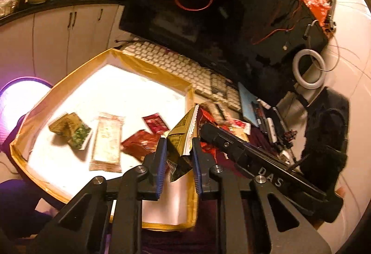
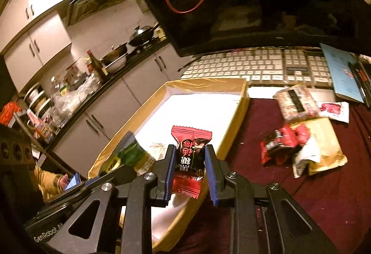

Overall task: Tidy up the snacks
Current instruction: 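Carry both packets into the white tray and open both grippers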

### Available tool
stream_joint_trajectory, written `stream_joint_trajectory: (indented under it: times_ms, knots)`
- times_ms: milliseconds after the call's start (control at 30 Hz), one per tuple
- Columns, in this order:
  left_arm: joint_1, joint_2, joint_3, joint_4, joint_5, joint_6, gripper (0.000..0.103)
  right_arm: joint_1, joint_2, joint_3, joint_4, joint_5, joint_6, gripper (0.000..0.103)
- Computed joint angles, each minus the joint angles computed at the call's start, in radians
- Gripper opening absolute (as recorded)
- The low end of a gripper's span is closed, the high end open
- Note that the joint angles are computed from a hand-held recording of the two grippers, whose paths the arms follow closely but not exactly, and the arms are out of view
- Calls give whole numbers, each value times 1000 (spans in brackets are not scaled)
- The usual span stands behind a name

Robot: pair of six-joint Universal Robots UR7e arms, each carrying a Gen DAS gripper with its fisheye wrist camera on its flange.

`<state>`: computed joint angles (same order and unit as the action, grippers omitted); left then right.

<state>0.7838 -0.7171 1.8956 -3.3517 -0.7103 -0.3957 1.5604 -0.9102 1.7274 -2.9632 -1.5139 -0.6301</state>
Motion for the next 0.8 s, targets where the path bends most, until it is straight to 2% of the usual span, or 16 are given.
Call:
stream_joint_trajectory:
  times_ms: [233,467,800]
  knots:
    - [21,-10,6,84,56,-74,16,32,56,-23,3,-72,-44,25]
    - [35,-9,8,102,77,-79,16,45,101,-47,-7,-148,-61,25]
    - [63,-17,9,132,55,-129,17,50,117,-49,-28,-161,-77,28]
